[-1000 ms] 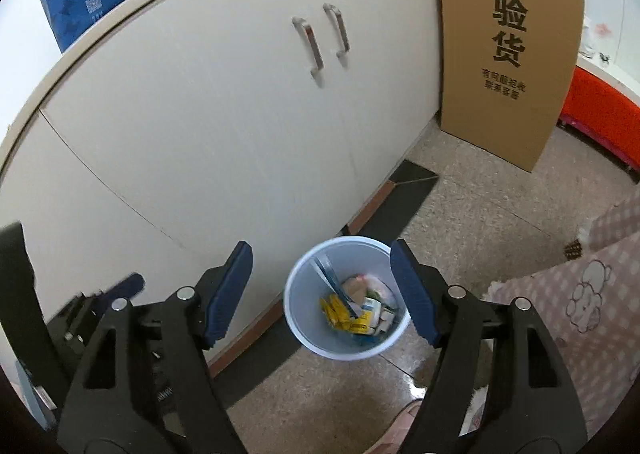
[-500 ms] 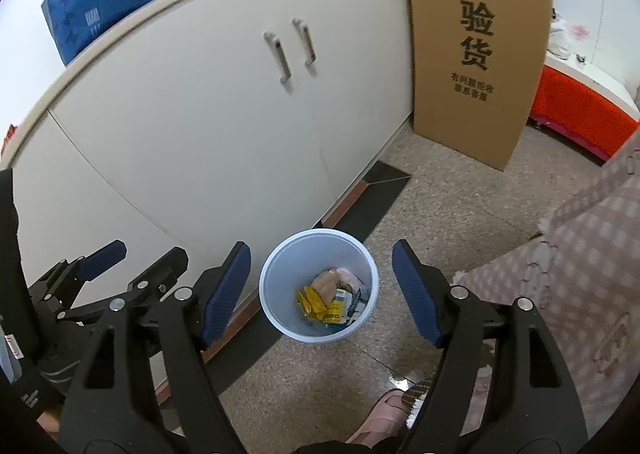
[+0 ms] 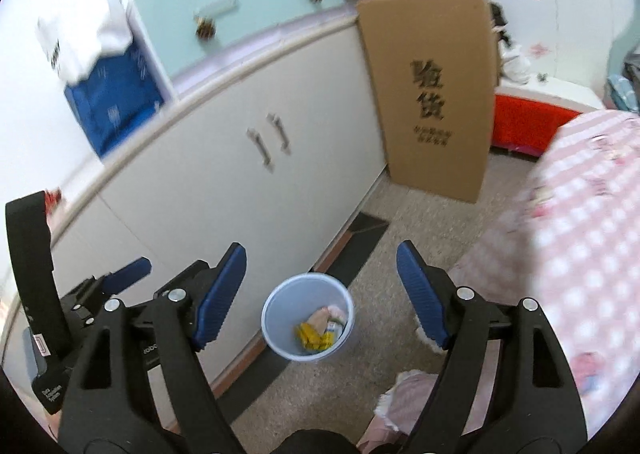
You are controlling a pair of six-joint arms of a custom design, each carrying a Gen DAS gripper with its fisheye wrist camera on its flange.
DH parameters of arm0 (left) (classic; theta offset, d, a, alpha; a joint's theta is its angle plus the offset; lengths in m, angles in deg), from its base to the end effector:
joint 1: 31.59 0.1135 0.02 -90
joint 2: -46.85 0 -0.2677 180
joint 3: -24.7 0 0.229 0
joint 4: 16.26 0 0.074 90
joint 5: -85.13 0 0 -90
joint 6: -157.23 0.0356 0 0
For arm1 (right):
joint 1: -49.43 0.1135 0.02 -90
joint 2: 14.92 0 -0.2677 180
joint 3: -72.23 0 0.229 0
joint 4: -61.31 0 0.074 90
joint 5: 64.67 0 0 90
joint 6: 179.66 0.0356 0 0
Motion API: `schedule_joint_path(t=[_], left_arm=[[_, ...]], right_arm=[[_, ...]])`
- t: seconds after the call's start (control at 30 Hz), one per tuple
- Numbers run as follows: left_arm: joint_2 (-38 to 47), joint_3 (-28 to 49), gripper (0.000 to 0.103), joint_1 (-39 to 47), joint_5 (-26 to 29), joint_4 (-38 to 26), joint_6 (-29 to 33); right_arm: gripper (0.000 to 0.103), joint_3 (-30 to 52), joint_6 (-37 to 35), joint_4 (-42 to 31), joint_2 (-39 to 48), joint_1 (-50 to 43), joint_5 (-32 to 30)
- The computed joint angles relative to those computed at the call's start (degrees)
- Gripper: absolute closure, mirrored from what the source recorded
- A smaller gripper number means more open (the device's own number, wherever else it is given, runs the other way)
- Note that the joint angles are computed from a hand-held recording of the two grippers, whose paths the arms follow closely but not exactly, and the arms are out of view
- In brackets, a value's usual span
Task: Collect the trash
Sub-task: 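Move both tools back to the red-and-white box on the table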
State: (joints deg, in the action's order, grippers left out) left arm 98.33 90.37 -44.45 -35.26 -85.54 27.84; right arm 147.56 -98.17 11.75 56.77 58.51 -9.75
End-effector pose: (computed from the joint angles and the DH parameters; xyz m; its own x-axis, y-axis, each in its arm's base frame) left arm 0.1358 -0.0125 0.2932 -0.5606 -0.4335 -0.7056 -0.5771 0.8156 -0.0426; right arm 0.2300 0.0575 0.3081 -0.6240 -0.2224 -0.7491 -0.6232 0.7200 0.3054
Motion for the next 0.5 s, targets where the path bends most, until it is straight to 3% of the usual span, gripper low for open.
schedule_joint_path(t=[0.1,0.23,0.5], left_arm=[[6.21,8.05,0.017,-11.71,-5.31,-3.65,-7.58],[16.06,18.31,0.016,-21.81,-9.95,-5.36,-11.53],[37.19,40.03,0.014,-31.27,-9.62,-2.38,-8.62]], right_arm=[[0.025,4.67,-5.45,-5.7,1.0,-11.24,-6.88],[0.025,12.65,-11.96,-12.21,6.13,-24.34,-13.49],[0.024,30.05,-19.8,-19.21,22.45,-43.05,-18.89]])
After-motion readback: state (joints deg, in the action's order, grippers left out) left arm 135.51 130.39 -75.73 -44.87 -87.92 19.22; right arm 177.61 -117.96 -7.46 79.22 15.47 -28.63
